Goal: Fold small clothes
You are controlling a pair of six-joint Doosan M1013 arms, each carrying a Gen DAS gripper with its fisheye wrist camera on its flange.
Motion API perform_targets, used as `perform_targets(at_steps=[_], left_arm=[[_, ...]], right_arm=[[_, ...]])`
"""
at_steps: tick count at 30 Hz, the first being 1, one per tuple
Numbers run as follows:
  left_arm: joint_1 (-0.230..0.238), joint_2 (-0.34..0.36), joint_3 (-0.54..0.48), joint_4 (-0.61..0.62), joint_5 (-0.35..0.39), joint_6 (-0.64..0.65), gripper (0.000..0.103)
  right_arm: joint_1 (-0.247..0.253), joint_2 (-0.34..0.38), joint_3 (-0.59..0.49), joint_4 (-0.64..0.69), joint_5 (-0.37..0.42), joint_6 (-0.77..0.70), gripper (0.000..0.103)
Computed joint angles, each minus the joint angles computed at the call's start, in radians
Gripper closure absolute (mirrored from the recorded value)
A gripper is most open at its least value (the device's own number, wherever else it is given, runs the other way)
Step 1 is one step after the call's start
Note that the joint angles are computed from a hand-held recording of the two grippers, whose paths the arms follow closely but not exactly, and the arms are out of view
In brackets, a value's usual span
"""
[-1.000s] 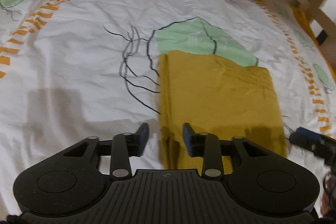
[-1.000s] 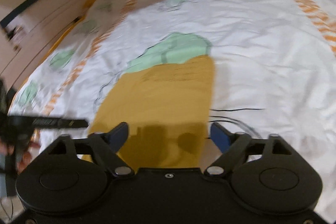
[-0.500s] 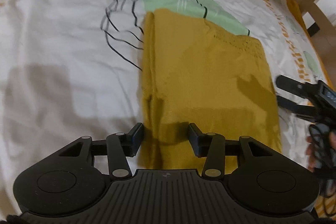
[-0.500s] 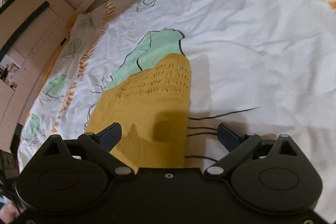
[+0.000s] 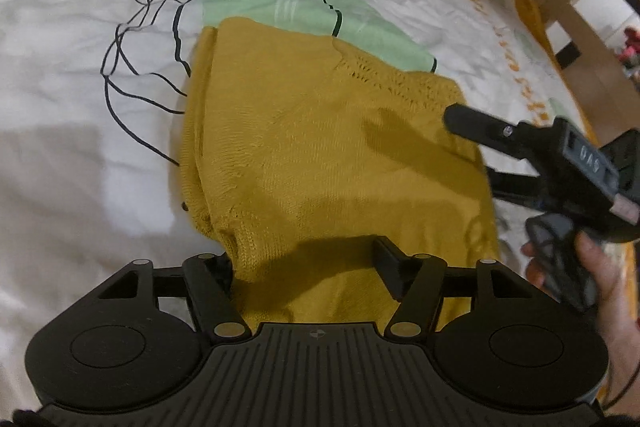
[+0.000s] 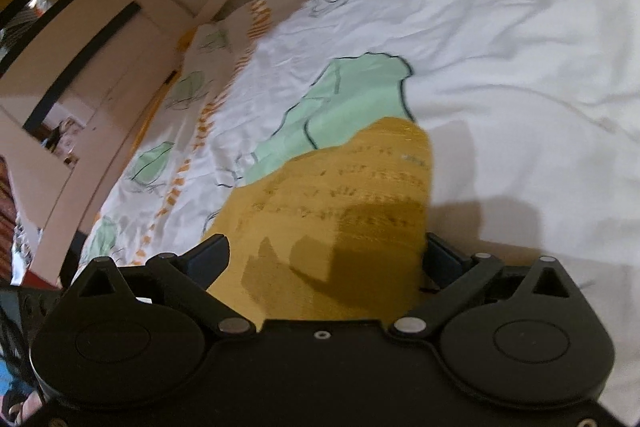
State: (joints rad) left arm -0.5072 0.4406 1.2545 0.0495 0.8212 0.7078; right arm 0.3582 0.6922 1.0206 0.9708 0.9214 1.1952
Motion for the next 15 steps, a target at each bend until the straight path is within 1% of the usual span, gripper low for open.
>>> perform_targets(at_steps=[1, 2, 3, 4, 6, 8, 10, 13, 15], left_arm=[[0.001, -0.003, 0.005, -0.005, -0.008, -0.017, 0.056], [0.002, -0.004, 0.007, -0.003, -0.009, -0.036, 0.067], [0.002, -0.007, 0.010, -0.001, -0.012, -0.057, 0.073], [0.005, -0.011, 0.019, -0.018, -0.030, -0.064, 0.082], [0.008, -0.018, 0.031, -0.055, -0.062, -0.073, 0.085], [0.003, -0.024, 0.033, -0.053, -0.077, -0.082, 0.087], [-0.003, -0.037, 0.041, -0.053, -0.106, -0.082, 0.087], [-0.011, -0.064, 0.069, -0.116, -0.172, -0.062, 0.088], [-0.027, -0.078, 0.075, -0.128, -0.180, -0.056, 0.088]], right_arm=[[0.001, 0.002, -0.005, -0.006, 0.007, -0.001, 0.017], [0.002, 0.005, -0.014, -0.025, 0.019, 0.011, 0.044], [0.004, 0.010, -0.028, -0.062, 0.036, 0.047, 0.056], [0.005, 0.009, -0.032, -0.086, 0.044, 0.073, 0.060], [0.007, 0.003, -0.032, -0.105, 0.044, 0.068, 0.063], [0.010, -0.010, -0.033, -0.134, 0.051, 0.070, 0.066], [0.008, -0.024, -0.029, -0.131, 0.061, 0.075, 0.066], [0.005, -0.054, -0.018, -0.132, 0.093, 0.055, 0.067], [0.003, -0.078, -0.005, -0.145, 0.116, 0.043, 0.067]])
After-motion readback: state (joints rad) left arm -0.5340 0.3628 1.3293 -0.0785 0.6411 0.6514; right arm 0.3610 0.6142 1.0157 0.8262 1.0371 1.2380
